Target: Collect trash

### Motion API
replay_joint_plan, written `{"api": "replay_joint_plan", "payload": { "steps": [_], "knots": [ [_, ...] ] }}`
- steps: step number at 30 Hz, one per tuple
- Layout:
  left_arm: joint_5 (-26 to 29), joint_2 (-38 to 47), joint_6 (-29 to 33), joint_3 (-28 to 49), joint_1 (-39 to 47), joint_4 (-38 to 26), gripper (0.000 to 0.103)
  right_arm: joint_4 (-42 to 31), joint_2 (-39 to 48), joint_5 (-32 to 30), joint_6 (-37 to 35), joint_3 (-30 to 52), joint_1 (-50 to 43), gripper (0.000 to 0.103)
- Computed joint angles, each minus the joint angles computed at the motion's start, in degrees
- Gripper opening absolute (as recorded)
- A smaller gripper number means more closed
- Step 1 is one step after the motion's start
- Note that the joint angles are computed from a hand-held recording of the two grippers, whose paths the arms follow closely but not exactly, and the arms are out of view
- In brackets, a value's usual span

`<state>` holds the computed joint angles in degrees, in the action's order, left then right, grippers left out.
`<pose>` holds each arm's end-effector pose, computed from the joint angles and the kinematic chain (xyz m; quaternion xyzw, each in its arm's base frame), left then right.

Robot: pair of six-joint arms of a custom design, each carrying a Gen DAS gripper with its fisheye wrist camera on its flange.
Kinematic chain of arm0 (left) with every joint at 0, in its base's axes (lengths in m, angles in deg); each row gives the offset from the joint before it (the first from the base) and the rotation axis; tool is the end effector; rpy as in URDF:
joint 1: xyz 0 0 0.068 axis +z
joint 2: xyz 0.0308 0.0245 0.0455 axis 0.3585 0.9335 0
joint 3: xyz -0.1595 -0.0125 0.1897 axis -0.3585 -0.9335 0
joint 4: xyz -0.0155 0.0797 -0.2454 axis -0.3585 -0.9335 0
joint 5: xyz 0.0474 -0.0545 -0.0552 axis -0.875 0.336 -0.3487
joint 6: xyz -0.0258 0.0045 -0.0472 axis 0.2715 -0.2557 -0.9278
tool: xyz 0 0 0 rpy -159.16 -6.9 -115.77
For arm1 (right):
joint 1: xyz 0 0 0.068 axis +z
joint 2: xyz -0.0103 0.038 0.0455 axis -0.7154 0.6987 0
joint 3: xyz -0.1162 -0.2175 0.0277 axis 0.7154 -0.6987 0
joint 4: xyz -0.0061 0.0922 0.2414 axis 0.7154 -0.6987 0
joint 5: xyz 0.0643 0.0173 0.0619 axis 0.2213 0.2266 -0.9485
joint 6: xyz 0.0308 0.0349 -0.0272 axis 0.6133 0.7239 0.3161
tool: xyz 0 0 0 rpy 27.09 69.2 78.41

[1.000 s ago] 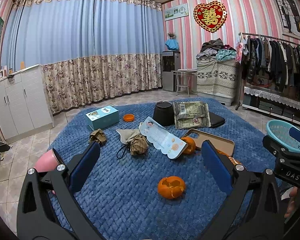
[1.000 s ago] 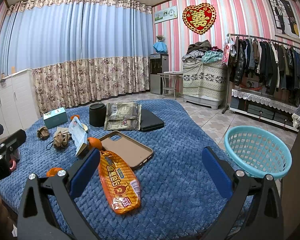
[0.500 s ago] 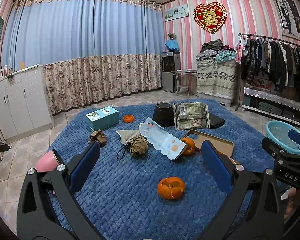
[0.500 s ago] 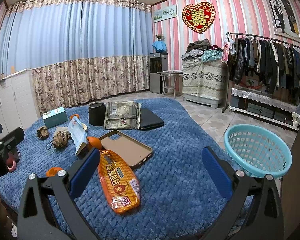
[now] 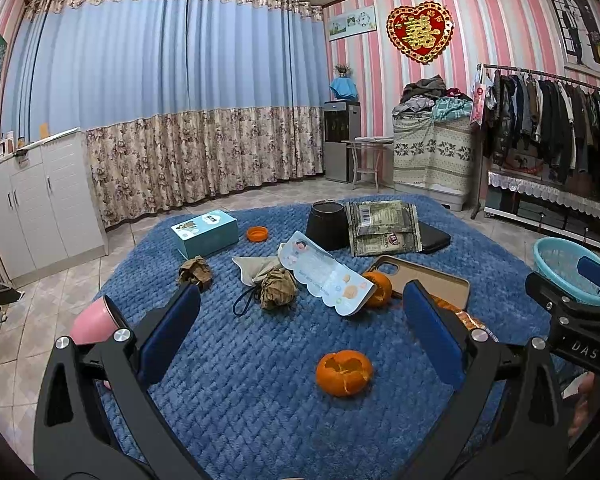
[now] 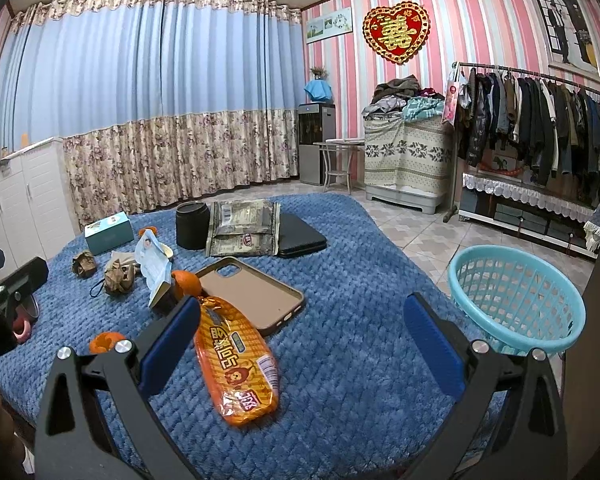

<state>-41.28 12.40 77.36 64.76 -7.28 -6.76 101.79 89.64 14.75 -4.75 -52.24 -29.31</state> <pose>0.1700 -0.0693 0.1036 -0.0300 0.8181 0.0517 0.5719 0.2398 0.0633 0.0824 -0.0187 0.8249 0.0330 0.5640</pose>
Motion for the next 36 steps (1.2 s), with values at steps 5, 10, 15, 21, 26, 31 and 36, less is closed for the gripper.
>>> {"api": "replay_joint_plan", "payload": {
  "steps": [5, 10, 15, 21, 26, 31, 36],
  "knots": [
    [0.18, 0.53, 0.21, -0.19, 0.21, 0.86, 0.098, 0.7, -0.08, -0.83, -0.38, -0.55, -0.81, 0.099],
    [0.65, 1.38, 0.34, -0.54, 0.6, 1.98, 0.098, 0.07, 0.09, -0.38, -0.15, -0.06, -0.42, 0.099],
    [0.95, 3.96, 0.23, -0.89, 1.0, 4.75, 0.098, 4.14, 5.49, 0.46, 0.04, 0.88, 0.35, 0.099],
    [2.21, 10.59, 0.23, -0.47, 2.31, 10.43, 0.098, 5.92, 8.09, 0.89, 0.06, 1.42, 0.8, 0.099],
    [2.74, 11.58, 0.45, -0.34, 2.86, 11.19, 0.098, 6.9, 10.5, 2.38, 0.15, 2.8, 0.94, 0.099],
    [8.5, 14.17, 0.86, 0.51, 7.58, 11.61, 0.098, 4.31, 12.18, 1.1, 0.58, 4.87, -0.09, 0.099],
    [8.43, 20.0, 1.44, 1.18, 9.57, 15.86, 0.098, 2.05, 14.98, -0.08, 0.07, 7.42, 0.53, 0.099]
  ]
}}
